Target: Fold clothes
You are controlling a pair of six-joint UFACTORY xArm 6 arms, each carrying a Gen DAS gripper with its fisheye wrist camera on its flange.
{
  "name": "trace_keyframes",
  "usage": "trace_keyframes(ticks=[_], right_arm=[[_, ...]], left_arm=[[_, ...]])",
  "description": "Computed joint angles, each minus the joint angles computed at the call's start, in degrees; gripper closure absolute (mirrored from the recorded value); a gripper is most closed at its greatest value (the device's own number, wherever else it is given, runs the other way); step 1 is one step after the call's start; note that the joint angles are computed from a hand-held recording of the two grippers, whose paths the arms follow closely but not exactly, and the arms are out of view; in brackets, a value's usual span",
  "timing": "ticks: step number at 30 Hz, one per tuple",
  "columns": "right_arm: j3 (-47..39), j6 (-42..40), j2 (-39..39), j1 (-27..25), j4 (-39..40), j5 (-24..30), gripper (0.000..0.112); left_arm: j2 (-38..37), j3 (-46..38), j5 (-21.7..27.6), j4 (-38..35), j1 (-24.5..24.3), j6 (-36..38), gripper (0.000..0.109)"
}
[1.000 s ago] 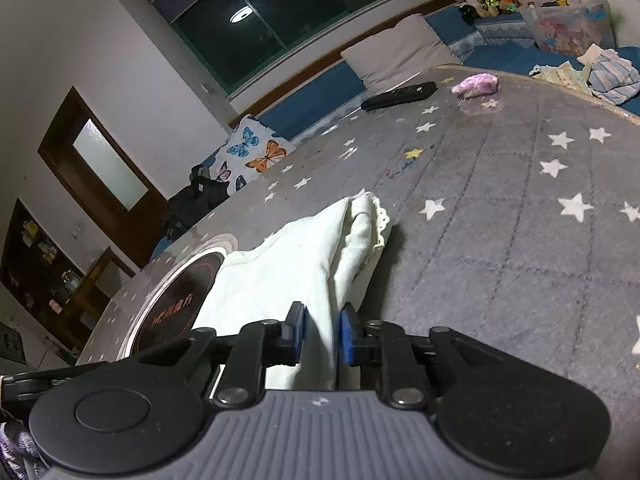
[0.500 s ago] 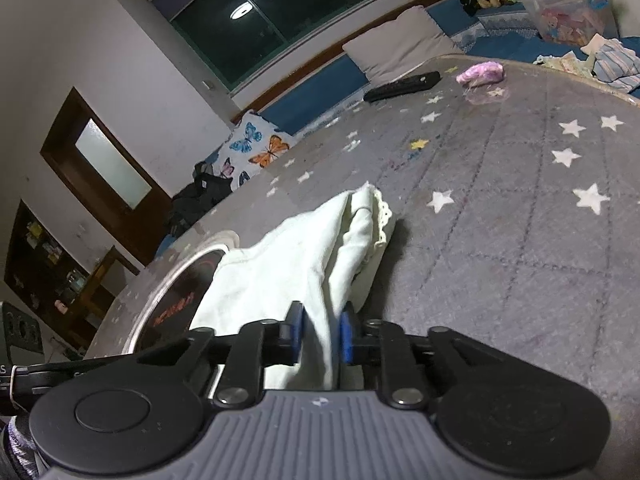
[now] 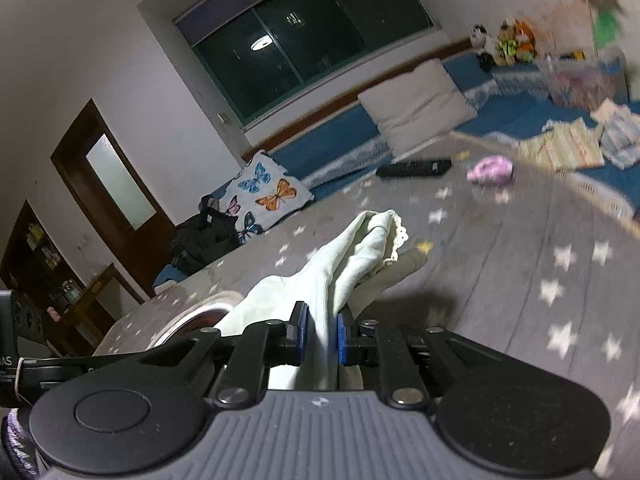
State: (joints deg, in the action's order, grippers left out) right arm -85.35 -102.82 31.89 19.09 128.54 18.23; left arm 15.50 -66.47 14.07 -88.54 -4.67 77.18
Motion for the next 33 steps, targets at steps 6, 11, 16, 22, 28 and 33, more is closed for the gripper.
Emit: trace_keyframes(ticks=[6, 11, 16, 22, 28, 33], right_arm=[[-4.02, 1.02, 1.13, -1.0, -2.55, -1.57, 0.099], [-7.34, 2.06, 2.06, -1.81, -5.02, -3.0, 0.099], [-9.92, 4.22, 3.14, -2.34, -8.48, -4.3, 0.099], [-11.49, 7.82, 4.76, -2.77, -12.41, -5.07, 0.099], [-12.97, 12.7, 7.21, -3.07, -16.83, -5.6, 0.099], [-14.04, 17.07, 9.23, -3.05, -20.56, -6.1, 0.099]], left_arm=[[1.95, -4.87, -2.17, 2.27, -2.1, -2.29, 0.104], [3.93, -8.39, -3.25, 5.3, -3.3, -5.68, 0.104], [5.82, -10.78, -3.55, 8.35, -4.03, -9.15, 0.104], [7.96, -12.32, -3.62, 12.43, -4.45, -13.35, 0.104], [10.18, -13.25, -3.41, 17.97, -4.58, -19.29, 0.104], [11.85, -13.42, -3.28, 21.98, -4.55, -23.4, 0.103]])
